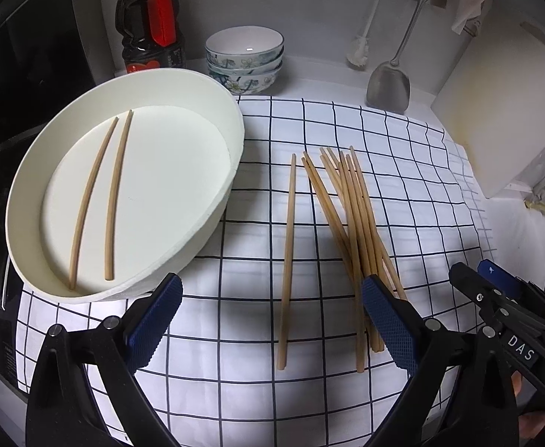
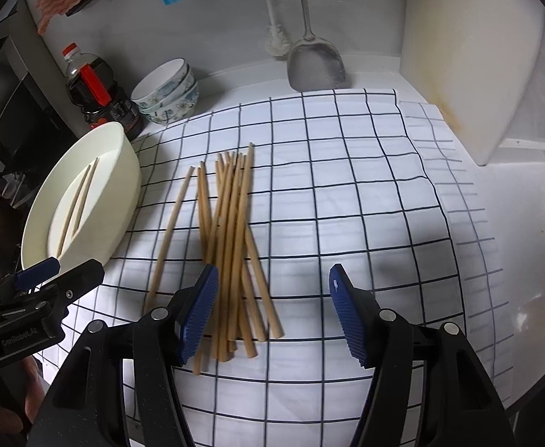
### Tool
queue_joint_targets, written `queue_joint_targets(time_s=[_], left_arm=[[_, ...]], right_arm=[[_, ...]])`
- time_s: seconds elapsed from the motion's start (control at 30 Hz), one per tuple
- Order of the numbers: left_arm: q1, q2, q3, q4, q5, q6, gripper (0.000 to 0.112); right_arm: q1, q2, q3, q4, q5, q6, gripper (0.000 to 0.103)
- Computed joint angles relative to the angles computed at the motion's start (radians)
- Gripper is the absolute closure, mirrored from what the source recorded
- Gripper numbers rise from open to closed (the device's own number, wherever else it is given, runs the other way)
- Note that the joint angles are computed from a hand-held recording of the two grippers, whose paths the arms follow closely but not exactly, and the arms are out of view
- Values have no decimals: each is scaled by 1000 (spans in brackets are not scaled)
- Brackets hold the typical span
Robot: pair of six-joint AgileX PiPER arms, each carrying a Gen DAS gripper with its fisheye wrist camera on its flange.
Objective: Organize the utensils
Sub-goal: 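Grasp another chopstick with the left tool while the right tool grasps one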
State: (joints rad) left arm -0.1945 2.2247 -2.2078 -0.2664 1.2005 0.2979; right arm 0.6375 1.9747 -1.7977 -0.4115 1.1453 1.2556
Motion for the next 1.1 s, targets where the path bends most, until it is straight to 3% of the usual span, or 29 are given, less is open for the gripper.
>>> queue_joint_targets(time_s=[0.53,0.67,1.1], left_arm=[[-45,-28,168,20,-143,-33,17],[-44,-46,218,52,-213,-53,17],[-37,-13,255,91,-293,-47,17]], right_arm=[[-50,-57,226,19,-171,0,44],[-50,-36,223,23,-206,-21,44],[-48,87,124,-21,-210,-104,44]])
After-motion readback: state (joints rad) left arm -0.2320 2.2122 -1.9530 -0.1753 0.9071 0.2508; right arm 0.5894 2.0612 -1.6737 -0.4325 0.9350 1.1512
